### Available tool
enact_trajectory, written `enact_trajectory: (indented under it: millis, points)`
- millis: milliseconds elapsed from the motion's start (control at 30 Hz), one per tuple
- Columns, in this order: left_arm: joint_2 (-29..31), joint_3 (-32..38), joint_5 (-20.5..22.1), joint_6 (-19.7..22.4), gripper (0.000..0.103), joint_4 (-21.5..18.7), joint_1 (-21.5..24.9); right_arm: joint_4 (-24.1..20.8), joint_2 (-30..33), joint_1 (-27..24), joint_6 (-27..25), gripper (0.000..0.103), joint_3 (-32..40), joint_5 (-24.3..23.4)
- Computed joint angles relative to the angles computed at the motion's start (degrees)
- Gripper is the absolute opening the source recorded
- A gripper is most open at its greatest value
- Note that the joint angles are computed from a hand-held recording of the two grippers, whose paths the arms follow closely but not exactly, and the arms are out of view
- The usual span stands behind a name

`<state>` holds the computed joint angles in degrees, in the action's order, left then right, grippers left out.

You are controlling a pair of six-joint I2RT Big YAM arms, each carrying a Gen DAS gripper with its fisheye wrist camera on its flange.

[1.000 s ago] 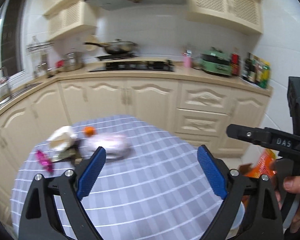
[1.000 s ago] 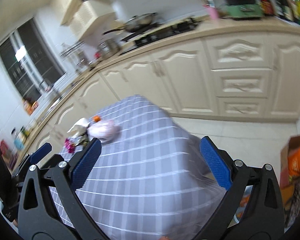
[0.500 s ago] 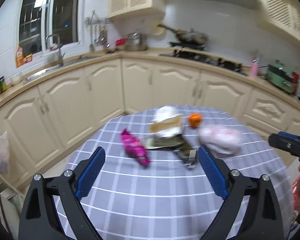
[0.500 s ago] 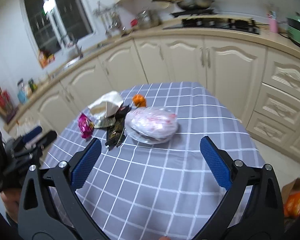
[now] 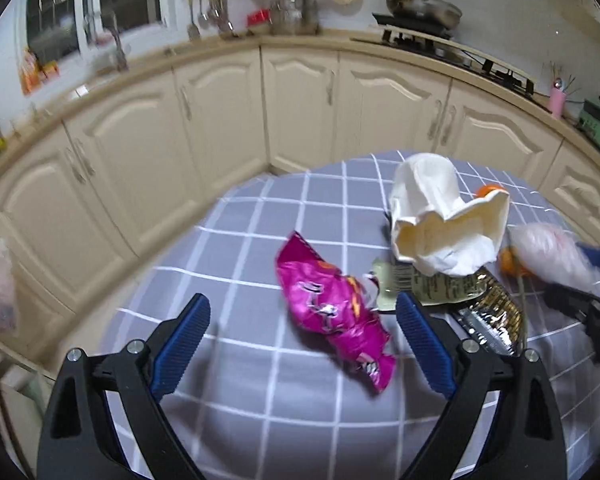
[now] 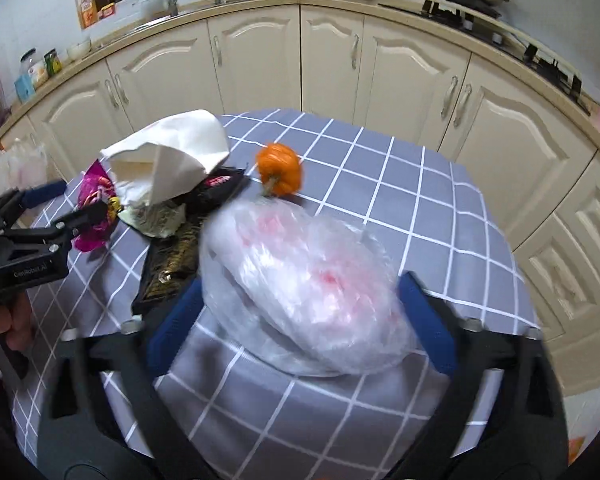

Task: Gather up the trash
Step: 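Grasp the pink snack wrapper with the left tool while the right tool grasps the clear bag, then carry the pink wrapper and clear bag to the blue bin and release both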

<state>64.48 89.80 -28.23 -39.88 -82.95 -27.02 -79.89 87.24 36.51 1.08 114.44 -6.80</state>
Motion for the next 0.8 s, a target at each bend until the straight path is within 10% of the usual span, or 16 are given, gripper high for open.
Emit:
enact_trajectory:
  millis: [67,100,333,800]
  points:
    - [-0.67,-1.03,3.53,0.86,0.044,2.04,1.1,1.3,-1.5,-1.46,1.68,0.053,-1.89,-3.16]
    - [-0.91,-1.56,5.38,0.8,0.04,2.61,1.61,1.61,-1.97,-1.58,1.69,0.05,-2.41,-3.2]
    - [-2.77,-2.58,1.45,-2.17,0.039,1.93,-2.64,4.13,-8.18,-3.57,4.74,0.049,-8.62,-8.54]
    - [-0.1,6.1,-17.37,-21.77,0.039,-10.62,-30.45,5.86,-23.54,-11.24,9.15,0.049,-18.28,-14.35]
